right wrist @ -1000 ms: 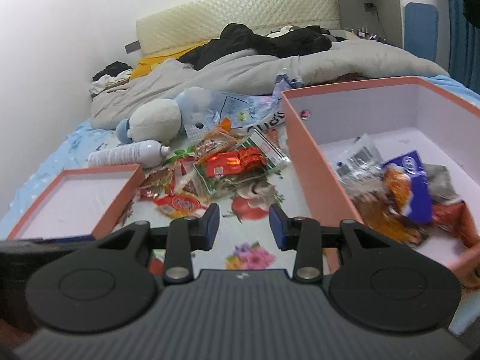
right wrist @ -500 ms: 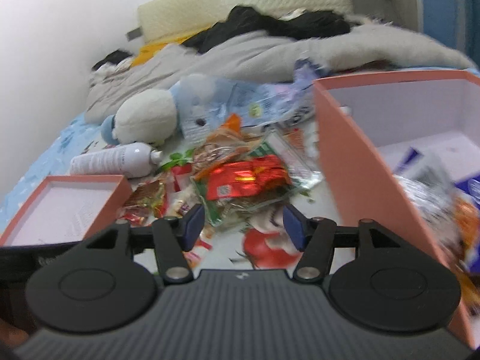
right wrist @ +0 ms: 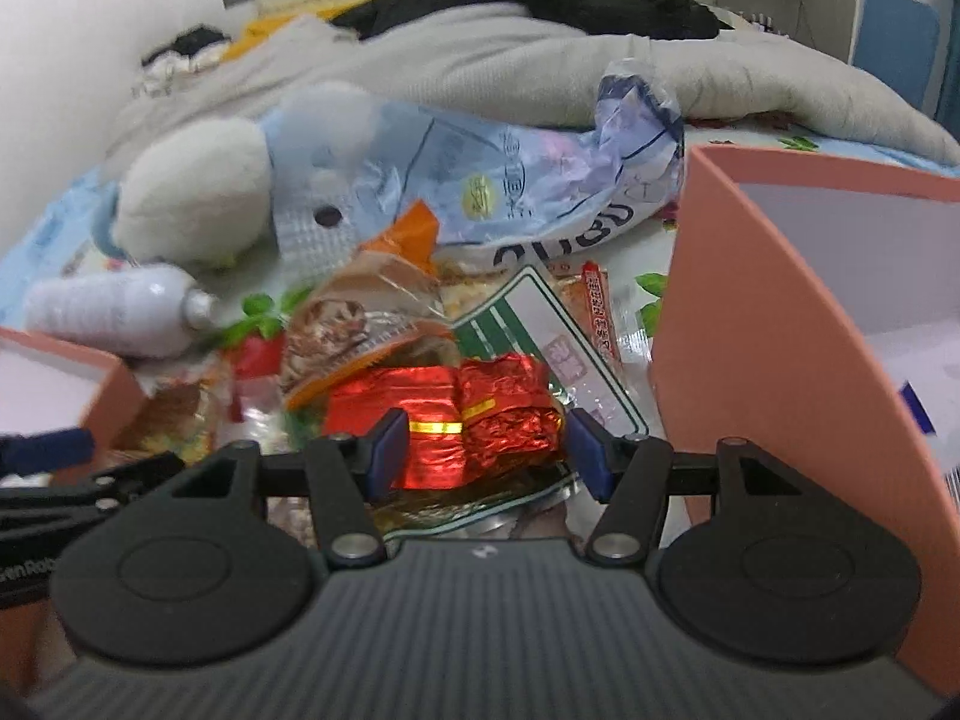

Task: Organize snacks
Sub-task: 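Grasp the red-yellow strip packet with left gripper while right grasps red foil wrapper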

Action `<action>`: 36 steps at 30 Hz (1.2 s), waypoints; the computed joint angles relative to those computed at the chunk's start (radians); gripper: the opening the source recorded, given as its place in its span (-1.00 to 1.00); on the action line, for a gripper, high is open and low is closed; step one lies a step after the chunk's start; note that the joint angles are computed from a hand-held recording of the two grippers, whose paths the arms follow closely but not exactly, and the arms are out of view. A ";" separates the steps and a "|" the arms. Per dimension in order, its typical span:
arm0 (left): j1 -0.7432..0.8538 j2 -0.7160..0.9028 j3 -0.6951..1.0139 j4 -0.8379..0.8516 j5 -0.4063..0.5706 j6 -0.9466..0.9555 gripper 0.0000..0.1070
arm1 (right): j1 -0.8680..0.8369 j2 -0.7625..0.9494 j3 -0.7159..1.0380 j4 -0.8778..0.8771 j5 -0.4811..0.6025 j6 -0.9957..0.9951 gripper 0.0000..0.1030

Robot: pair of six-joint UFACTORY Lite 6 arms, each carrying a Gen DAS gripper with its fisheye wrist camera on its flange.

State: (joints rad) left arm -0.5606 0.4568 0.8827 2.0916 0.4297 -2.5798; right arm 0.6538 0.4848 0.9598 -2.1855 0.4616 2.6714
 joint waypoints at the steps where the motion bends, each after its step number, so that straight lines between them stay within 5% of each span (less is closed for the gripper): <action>1: 0.002 0.021 0.016 -0.010 0.005 0.014 0.41 | -0.007 0.010 0.010 -0.011 -0.002 0.005 0.17; 7: 0.032 0.117 0.103 -0.020 -0.013 0.018 0.36 | -0.064 0.022 0.019 -0.176 -0.066 0.155 0.17; 12: 0.055 0.108 0.108 -0.046 -0.034 0.026 0.14 | -0.087 -0.013 -0.015 -0.275 -0.098 0.238 -0.21; 15: 0.062 0.075 0.068 0.034 -0.035 -0.054 -0.12 | -0.087 -0.043 -0.042 -0.300 -0.103 0.253 -0.24; 23: 0.006 -0.046 -0.031 -0.037 -0.012 -0.005 -0.61 | -0.013 -0.164 -0.161 -0.243 -0.056 0.215 -0.24; 31: -0.059 -0.254 -0.222 -0.054 -0.033 -0.131 -0.73 | 0.085 -0.304 -0.322 -0.167 -0.027 0.190 -0.24; 36: -0.162 -0.395 -0.316 -0.253 -0.018 -0.031 -0.83 | 0.155 -0.430 -0.445 -0.078 -0.024 0.152 -0.24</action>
State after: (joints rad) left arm -0.7231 0.0623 0.5670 1.8388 0.4115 -2.6108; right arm 0.8084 0.0552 0.5148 -2.2635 0.4376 2.8231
